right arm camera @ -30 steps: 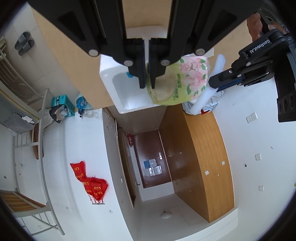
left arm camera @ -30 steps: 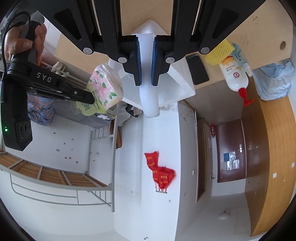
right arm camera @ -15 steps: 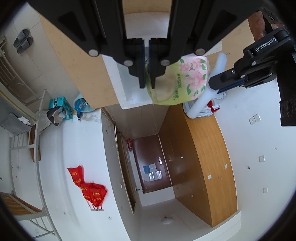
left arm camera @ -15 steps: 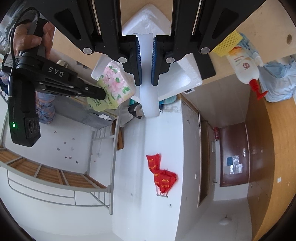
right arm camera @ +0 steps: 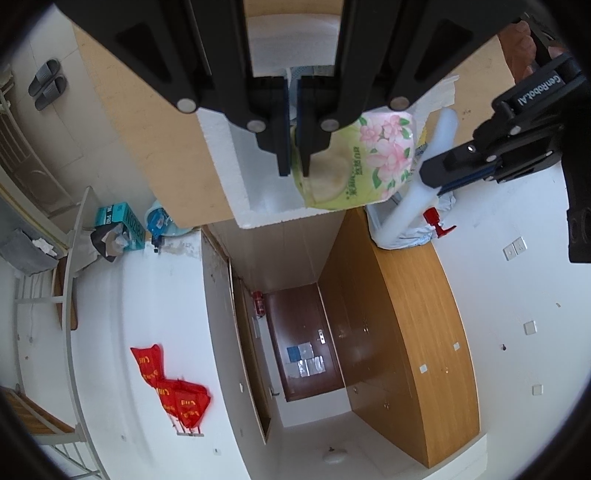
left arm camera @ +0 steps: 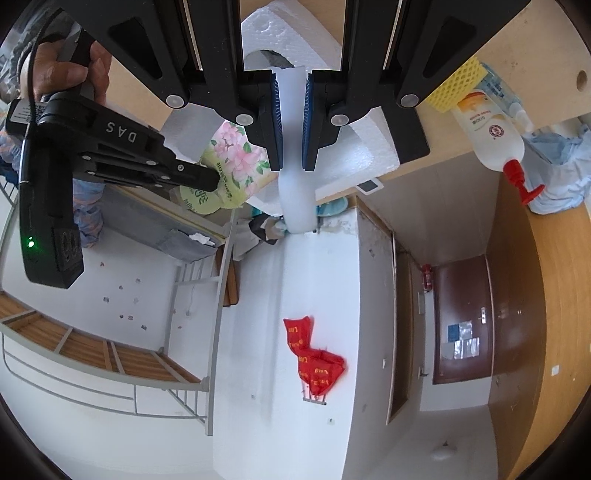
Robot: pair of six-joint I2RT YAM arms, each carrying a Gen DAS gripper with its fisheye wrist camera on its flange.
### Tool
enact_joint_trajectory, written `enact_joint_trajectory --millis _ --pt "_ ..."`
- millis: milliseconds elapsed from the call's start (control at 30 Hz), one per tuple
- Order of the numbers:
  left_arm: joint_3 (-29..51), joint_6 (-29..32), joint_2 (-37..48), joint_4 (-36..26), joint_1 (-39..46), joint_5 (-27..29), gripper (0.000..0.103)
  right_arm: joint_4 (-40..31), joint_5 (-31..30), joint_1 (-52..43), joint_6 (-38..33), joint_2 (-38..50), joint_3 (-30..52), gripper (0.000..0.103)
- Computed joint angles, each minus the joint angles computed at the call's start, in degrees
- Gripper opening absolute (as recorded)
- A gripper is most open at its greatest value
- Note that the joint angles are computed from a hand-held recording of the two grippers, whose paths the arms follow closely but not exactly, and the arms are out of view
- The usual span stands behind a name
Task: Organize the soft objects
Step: 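Open the right tool to drop the floral packet into the foam box, then lower the white plastic strip into the foam box and open the left tool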
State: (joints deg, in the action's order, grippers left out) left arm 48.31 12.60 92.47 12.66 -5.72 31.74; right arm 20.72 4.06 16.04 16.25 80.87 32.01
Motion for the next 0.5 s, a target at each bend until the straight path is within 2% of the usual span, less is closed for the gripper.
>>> enact_joint_trajectory --millis 33,100,133,167,200,233,500 --pt "-0.14 -0.04 -0.09 0.22 0.13 -0.01 0.011 -0.33 -0.07 -0.01 0.05 0.34 0.43 0.005" --pt "0.14 0.04 -0.17 0.06 0.3 -0.1 0.011 -0.57 -0.75 -0.16 0.64 0.6 0.75 0.013" --pt "0.27 0.03 -0.08 -0.09 0.41 0.02 0.011 -0.87 -1.31 -0.68 0.87 0.89 1.28 0.03" --pt "0.37 0.04 0.02 -0.15 0.49 0.02 0.011 -0.85 -1.57 -0.91 1.17 0.85 1.3 0.052" --pt "0.72 -0.07 0.23 -0.22 0.31 -0.2 0.011 -0.43 -2.02 -1.17 1.6 0.56 0.97 0.059" --pt "0.85 -0.01 0.32 -0.33 0.38 -0.05 0.011 0.04 -2.21 -1.26 1.82 0.37 0.77 0.061" --pt "1.49 0.83 1.3 -0.79 -0.64 -0.03 0.011 0.99 -2.5 -1.29 2.44 -2.5 -1.13 0.061"
